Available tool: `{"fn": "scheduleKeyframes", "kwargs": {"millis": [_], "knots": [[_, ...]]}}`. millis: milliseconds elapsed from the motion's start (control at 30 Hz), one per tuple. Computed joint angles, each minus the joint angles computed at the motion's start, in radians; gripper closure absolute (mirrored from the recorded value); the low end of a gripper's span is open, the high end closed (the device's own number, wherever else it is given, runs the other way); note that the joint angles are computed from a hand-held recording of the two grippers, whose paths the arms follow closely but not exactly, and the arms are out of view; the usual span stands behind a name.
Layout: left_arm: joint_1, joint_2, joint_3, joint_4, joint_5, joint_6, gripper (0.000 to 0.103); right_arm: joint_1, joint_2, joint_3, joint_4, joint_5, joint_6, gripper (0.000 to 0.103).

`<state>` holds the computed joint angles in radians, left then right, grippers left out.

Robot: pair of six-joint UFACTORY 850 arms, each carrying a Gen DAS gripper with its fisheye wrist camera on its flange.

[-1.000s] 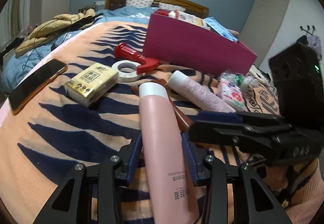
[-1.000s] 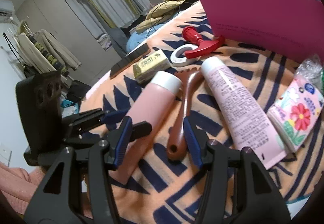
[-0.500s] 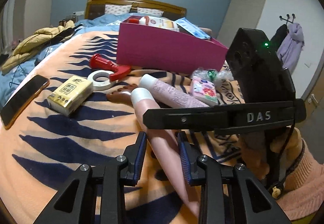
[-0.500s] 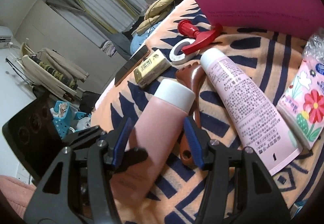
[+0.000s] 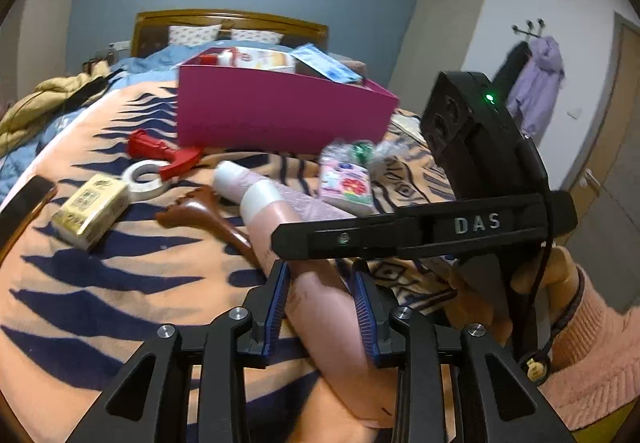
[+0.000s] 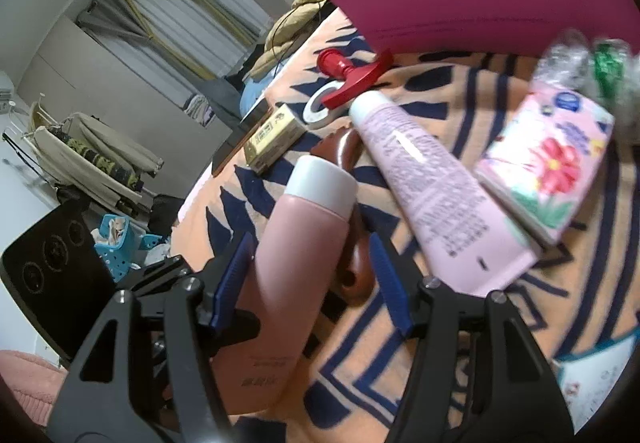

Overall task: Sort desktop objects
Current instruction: 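Lift the pink lotion bottle with both grippers off the pile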

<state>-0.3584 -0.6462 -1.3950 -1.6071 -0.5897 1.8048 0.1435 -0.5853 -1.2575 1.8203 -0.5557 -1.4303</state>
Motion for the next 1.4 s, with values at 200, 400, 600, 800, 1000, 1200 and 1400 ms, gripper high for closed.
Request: {"fn": "scheduleKeyframes", "kwargs": {"millis": [200,400,600,800,1000,1200,1400], "knots": [[0.0,-0.014,-0.014,0.046,-0.046,-0.043,0.066,-0.016,0.009,0.033,0.032,-0.025,-0.022,0.046],[0.019,-0.05,-0.054,0.107,-0.114,-0.161,0.055,-0.028,-0.003,0.038,0.077,-0.106,-0.063,0.057],[0.032,-0.062,-0.067,0.125,-0.166,-0.196,0.052,-0.042,-0.015,0.051,0.117,-0.194,-0.079,0.066],[0.065,-0.117,-0.131,0.141,-0.297,-0.29,0.051,-0.064,-0.014,0.072,0.165,-0.28,-0.102,0.07],[0.068,-0.168,-0.209,0.168,-0.385,-0.349,0.041,-0.076,-0.003,0.084,0.184,-0.319,-0.117,0.072],[0.057,-0.188,-0.25,0.171,-0.419,-0.367,0.044,-0.089,0.008,0.094,0.188,-0.351,-0.116,0.072],[0.048,-0.184,-0.285,0.137,-0.43,-0.351,0.047,-0.106,0.045,0.101,0.191,-0.338,-0.167,0.072]]}}
